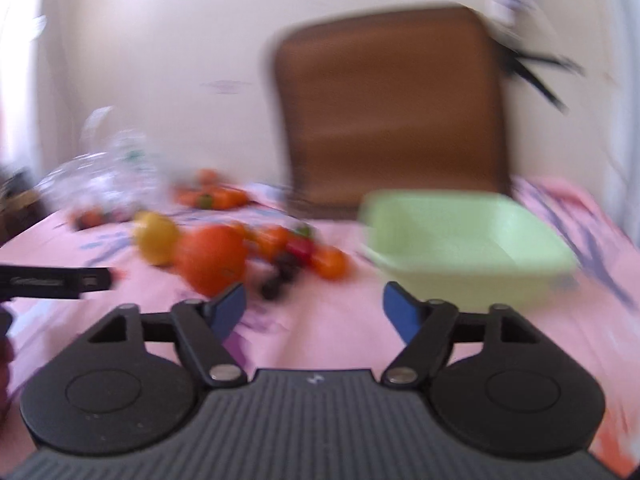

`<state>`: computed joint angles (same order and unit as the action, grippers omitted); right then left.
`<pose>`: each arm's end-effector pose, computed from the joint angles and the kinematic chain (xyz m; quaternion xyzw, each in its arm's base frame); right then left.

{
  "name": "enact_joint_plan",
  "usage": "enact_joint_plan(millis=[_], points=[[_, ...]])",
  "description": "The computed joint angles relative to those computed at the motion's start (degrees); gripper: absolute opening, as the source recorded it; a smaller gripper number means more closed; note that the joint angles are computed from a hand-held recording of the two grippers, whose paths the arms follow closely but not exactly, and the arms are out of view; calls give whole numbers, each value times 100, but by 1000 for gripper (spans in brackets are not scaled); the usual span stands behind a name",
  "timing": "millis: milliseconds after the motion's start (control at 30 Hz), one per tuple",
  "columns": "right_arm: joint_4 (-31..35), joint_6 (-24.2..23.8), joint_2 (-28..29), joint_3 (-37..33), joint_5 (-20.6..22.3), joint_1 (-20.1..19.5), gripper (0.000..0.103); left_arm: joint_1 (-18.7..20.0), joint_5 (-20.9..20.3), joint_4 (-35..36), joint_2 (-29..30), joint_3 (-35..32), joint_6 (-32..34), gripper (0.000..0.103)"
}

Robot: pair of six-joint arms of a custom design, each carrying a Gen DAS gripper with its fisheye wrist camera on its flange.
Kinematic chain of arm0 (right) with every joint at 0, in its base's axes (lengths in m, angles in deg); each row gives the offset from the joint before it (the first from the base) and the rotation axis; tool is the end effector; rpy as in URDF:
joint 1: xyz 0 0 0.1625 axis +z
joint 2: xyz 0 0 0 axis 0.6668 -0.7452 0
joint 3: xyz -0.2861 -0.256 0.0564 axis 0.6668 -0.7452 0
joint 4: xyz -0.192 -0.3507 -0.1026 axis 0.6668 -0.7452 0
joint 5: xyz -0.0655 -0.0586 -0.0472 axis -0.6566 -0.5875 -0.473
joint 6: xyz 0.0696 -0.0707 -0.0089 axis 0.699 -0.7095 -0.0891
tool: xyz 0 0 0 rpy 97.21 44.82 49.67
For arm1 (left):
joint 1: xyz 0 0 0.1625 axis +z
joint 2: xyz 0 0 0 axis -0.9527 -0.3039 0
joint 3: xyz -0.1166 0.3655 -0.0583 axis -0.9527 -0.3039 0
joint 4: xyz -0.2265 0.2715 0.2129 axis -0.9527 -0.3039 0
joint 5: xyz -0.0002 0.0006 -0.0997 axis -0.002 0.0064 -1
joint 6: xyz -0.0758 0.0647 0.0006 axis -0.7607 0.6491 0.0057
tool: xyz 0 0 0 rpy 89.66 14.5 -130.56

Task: Organize fruits
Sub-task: 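Move the left gripper toward the large navel orange, then close the left gripper on the large orange and lift it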

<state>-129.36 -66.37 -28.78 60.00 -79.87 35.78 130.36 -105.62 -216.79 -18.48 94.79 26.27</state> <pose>-0.0141 -0.7199 0.1733 0.2829 -0.7689 0.5063 0.2691 -0.2459 -0.7736 -0.0080 0.1702 0.8388 -0.4509 0.2533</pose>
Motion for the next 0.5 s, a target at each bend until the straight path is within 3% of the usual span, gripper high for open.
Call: enact_joint_plan(millis=[67,133,233,333,400,500], points=[[484,-521,127,-301,187,107,74,81,-329,24,-87,145,-208,100],[884,-890,349,-684,101,228,74,141,-519,194,-179,225,-405,90],[1526,-1049,671,-1289,-93,351,74,193,-765,4,-277,401,-484,90],[1791,-1154,929,-1683,-192,398,72,193,-751,-126,-273,424,-528,90],[1958,-1206,959,-1741,-239,431,66,181,-730,-126,-273,438,-500,90],[1705,-1415,778,-1343,-314,437,62,164,-771,-230,-273,479,-365,90]])
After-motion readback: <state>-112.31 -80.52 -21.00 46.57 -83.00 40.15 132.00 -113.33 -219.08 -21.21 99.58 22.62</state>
